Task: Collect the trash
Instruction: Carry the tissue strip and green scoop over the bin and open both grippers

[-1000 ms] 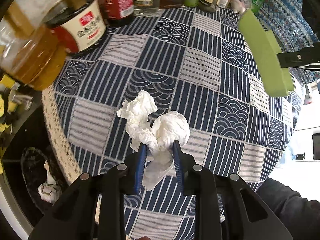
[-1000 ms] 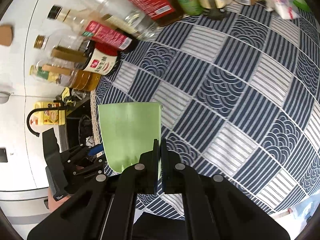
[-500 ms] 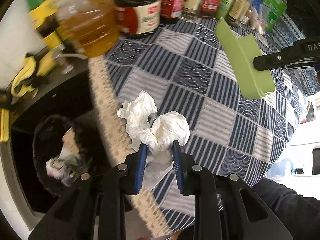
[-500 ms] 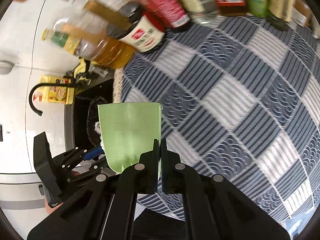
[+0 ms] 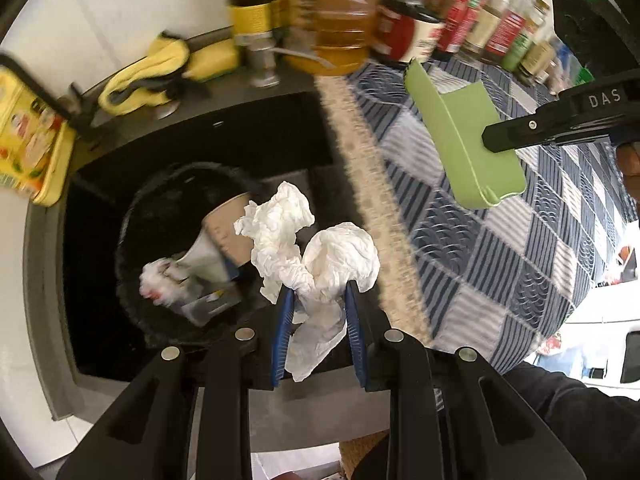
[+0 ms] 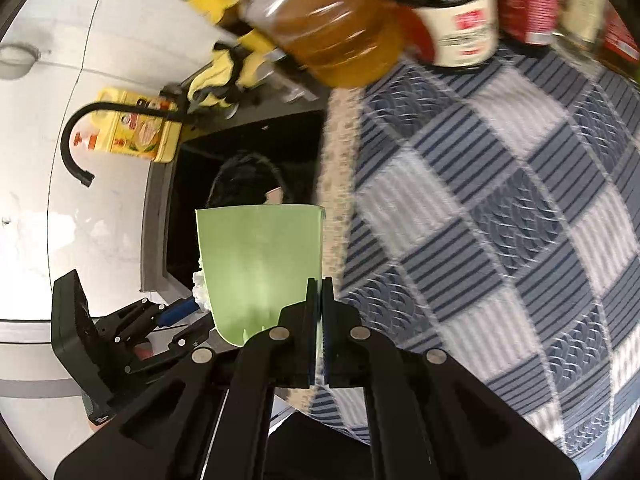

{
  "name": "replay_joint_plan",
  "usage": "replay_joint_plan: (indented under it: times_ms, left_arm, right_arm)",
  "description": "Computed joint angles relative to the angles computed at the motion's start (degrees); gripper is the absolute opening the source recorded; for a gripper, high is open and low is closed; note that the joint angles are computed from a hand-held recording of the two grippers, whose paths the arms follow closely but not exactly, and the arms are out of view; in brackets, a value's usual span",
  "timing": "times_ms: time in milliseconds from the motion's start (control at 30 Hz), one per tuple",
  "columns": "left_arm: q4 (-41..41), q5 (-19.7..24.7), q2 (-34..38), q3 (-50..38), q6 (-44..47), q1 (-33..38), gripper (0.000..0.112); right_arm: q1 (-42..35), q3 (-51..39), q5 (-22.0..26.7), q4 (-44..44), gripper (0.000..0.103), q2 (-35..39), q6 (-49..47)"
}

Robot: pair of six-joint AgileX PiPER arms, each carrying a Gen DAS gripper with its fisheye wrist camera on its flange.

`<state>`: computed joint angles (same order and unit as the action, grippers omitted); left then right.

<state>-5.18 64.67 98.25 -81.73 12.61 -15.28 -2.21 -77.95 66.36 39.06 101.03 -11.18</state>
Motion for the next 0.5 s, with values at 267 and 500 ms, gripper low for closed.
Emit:
replay_joint_plan:
  times_ms: [267,500]
  left_arm:
    - [-2.6,0.4,-0.1,0.4,9.8,12.0,0.024]
    - [-5.4,1.8,2.9,-2.8,16.7,19.9,0.024]
  right_arm:
    - [11.4,-10.6,-2.1,-2.2,0.003,7.6,9.9]
    - [18.5,-22.6,-1.0,-5.2,0.003,15.6,18.3]
